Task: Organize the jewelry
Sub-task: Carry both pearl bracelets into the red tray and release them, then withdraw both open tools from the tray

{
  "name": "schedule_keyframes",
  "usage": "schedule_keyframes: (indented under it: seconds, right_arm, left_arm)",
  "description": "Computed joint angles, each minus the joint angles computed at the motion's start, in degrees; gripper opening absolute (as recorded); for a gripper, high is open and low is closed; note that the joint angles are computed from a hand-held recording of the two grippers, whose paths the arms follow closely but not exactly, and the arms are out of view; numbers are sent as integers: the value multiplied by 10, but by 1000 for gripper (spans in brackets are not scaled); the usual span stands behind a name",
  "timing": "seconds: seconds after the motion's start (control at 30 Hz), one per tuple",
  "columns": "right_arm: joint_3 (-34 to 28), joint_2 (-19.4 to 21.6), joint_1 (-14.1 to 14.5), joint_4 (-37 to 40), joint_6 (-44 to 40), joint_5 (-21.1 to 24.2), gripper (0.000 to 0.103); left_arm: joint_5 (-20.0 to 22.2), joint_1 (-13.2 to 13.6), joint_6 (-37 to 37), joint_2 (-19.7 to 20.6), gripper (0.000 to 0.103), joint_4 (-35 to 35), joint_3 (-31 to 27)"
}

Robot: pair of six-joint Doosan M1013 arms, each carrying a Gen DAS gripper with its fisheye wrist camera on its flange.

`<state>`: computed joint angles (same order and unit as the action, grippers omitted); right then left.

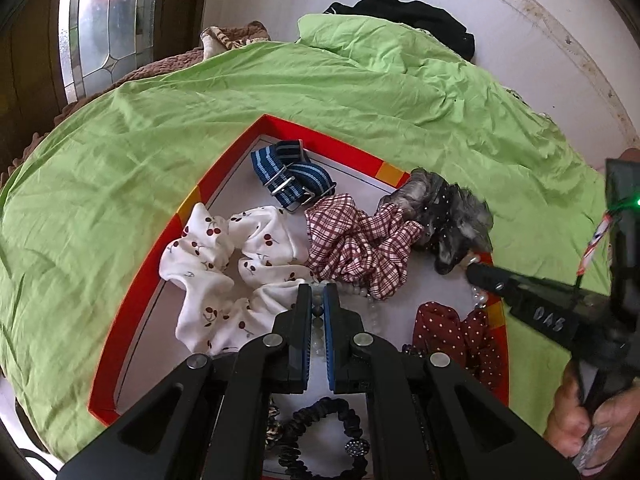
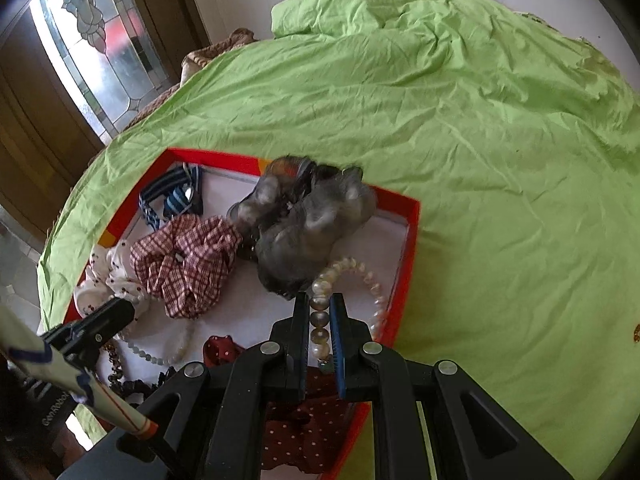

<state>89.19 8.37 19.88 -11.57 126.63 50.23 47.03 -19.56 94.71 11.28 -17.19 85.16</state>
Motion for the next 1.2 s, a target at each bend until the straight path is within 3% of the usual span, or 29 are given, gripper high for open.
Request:
schedule_keyframes:
  seconds: [0.4, 0.5, 0.57, 0.63, 0.8, 1.0, 1.07, 1.2]
  right_arm:
    - [13, -5, 8, -2, 1, -15, 12]
    - [19, -14, 10, -6, 8, -27, 18]
    - [25, -23, 9, -4, 11, -39, 26]
    - [31, -31, 8, -5, 14, -47, 27]
    - [50, -50, 8, -6, 28, -58, 27]
    - [71, -66, 16, -29, 60, -63, 28]
    - [81, -73, 18, -33, 72, -67, 29]
    - [95, -82, 23, -45, 94, -67, 29]
  left_arm:
    - [-27, 6, 36, -13, 5, -45, 12]
    - [-45, 7, 57, -20, 9, -64, 21]
    - [-64, 6, 61, -28, 27, -67, 28]
    - [-81, 5, 60, -32, 35, -67, 33]
    - [-121, -5, 29, -44, 41, -20, 46]
    - [-157, -14, -26, -55, 57, 51, 58]
    - [-173, -17, -61, -60, 70, 89, 64]
    - [-206, -30, -181, -72, 83, 221, 78]
